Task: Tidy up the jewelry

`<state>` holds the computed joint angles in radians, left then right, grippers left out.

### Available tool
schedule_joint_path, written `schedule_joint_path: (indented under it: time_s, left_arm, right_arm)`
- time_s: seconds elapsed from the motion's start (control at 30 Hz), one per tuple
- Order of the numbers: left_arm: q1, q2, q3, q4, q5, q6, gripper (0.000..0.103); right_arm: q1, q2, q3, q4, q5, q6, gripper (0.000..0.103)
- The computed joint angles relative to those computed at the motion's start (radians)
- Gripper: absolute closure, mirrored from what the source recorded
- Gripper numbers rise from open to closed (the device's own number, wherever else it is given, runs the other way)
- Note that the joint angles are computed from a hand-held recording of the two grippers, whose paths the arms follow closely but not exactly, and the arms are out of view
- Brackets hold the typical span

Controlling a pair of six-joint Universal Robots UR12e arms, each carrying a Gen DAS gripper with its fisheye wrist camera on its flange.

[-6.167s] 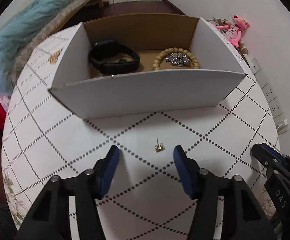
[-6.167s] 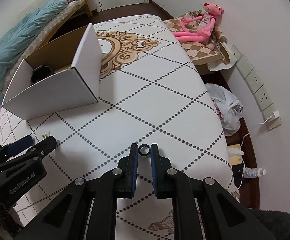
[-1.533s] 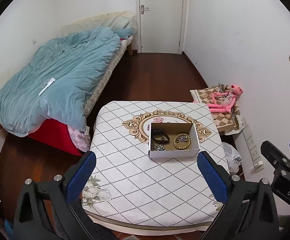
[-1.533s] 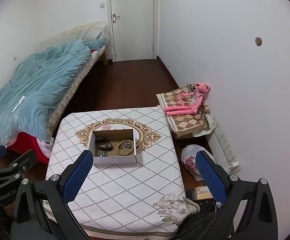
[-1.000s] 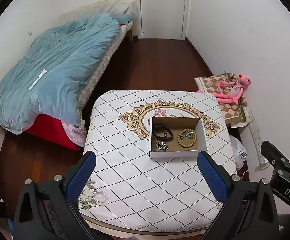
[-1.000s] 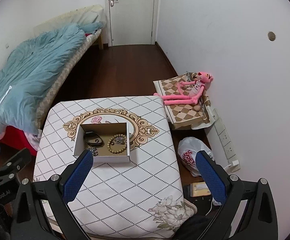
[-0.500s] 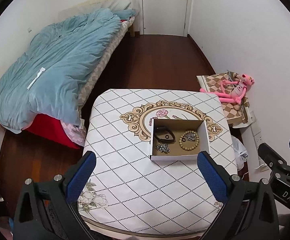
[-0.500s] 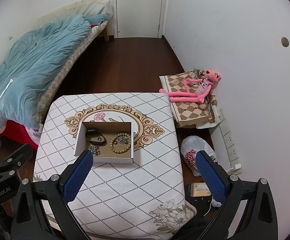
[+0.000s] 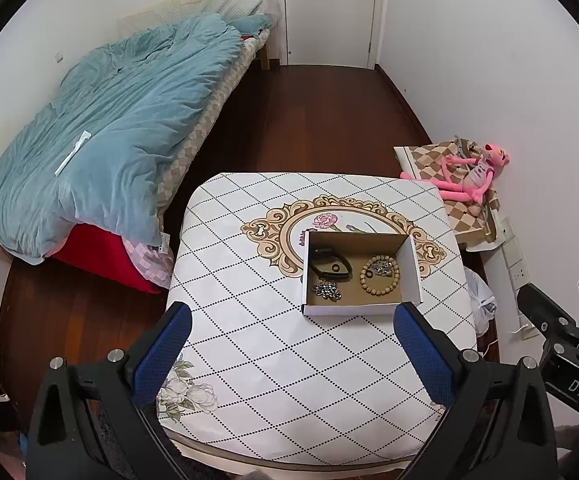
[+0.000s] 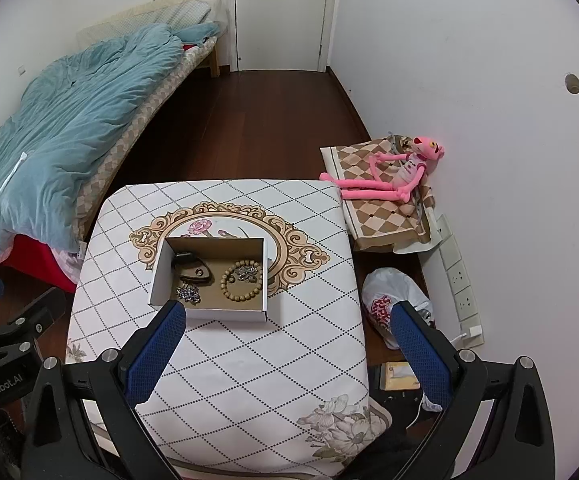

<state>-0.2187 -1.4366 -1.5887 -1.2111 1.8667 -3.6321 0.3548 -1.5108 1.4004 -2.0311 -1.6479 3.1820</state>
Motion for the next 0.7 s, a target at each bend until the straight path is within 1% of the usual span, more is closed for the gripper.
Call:
schedule_joint_path:
  time_s: [0.7]
  left_arm:
    - [-0.005, 0.008, -0.005, -0.002, 0.006, -0.001, 0.000]
  right_arm:
    - [-0.003, -0.009, 0.008, 0.004, 0.006, 0.001, 0.000]
